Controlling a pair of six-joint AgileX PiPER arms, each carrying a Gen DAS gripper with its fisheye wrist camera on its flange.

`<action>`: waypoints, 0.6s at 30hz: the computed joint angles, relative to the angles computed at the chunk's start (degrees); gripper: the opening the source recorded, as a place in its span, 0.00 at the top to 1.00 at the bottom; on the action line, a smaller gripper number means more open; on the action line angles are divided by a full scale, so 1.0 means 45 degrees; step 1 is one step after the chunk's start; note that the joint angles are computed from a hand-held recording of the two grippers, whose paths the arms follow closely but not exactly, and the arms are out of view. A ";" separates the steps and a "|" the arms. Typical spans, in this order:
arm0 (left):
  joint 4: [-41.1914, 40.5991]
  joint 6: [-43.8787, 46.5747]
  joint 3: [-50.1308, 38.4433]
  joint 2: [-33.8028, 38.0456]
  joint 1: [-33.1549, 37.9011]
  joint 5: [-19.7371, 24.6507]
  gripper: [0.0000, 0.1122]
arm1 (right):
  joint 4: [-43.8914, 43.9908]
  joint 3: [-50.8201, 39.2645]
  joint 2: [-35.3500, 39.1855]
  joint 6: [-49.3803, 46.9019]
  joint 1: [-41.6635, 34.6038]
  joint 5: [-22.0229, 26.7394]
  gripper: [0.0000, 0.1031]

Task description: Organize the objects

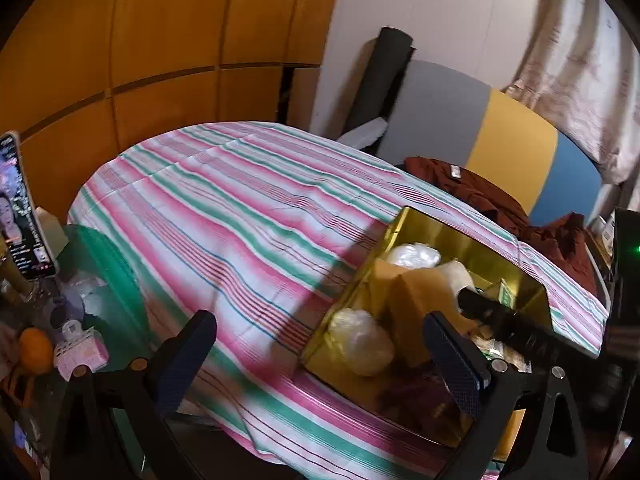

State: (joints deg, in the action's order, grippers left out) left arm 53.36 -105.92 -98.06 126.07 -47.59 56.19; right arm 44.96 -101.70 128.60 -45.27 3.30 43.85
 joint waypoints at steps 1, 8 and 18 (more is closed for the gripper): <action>0.0006 -0.0118 0.0088 -0.0038 0.0018 0.0026 0.08 | -0.0124 0.0068 -0.0024 -0.0147 0.0183 -0.0018 0.51; -0.0115 -0.0392 0.0470 -0.0268 0.0211 -0.0179 0.08 | -0.4392 -0.0042 0.0328 0.2904 0.1298 -0.2369 0.53; -0.0419 0.1281 -0.0846 0.0435 -0.0006 0.0173 0.08 | -0.2308 0.0434 -0.0003 0.2707 0.0124 -0.1127 0.53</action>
